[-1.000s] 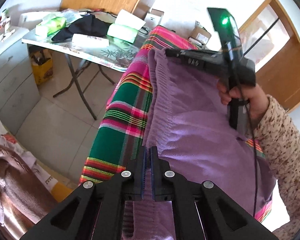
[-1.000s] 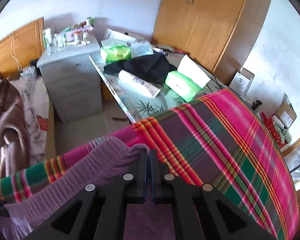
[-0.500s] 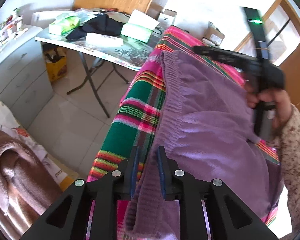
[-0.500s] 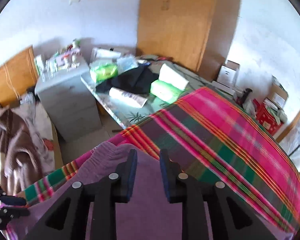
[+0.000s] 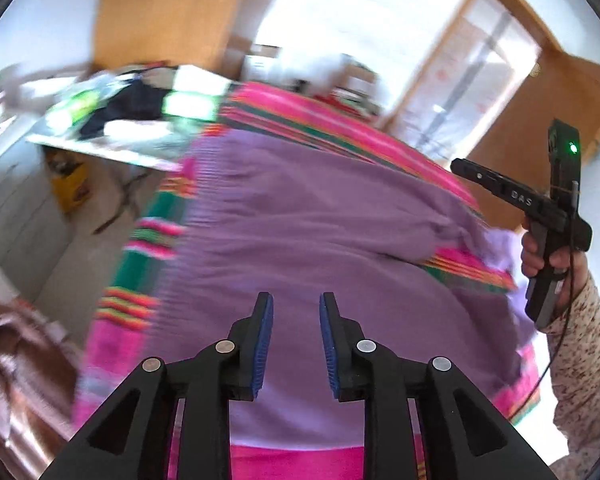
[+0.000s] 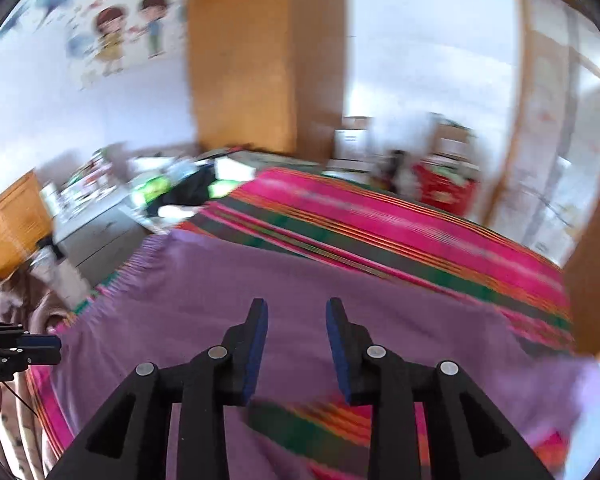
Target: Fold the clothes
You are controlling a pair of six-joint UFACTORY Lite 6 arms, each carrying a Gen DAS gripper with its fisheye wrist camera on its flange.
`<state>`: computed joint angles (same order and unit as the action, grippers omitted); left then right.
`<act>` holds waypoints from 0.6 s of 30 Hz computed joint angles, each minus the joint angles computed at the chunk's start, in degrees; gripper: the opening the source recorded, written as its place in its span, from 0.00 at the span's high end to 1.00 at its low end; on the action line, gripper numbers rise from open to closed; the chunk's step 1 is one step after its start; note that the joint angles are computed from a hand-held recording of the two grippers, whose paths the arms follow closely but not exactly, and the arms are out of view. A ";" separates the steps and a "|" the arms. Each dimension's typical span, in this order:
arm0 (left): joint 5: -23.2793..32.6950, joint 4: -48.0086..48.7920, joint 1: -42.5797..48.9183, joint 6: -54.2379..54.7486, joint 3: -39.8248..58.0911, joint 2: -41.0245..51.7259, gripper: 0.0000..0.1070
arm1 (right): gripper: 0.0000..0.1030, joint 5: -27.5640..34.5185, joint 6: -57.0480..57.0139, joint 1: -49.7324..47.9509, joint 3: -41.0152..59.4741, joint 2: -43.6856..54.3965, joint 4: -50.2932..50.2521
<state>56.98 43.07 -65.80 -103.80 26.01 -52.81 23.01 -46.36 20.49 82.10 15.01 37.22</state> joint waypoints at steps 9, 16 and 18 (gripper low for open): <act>-28.48 3.26 6.04 1.03 11.16 29.98 0.76 | 0.66 2.39 -30.38 -29.86 -28.58 -20.02 22.06; -39.47 3.17 6.12 4.66 22.74 48.68 0.70 | 0.62 3.83 -50.49 -48.25 -33.36 -16.40 37.94; -41.20 2.71 5.68 5.75 25.70 52.47 0.69 | 0.59 4.88 -53.49 -53.26 -33.18 -14.20 41.45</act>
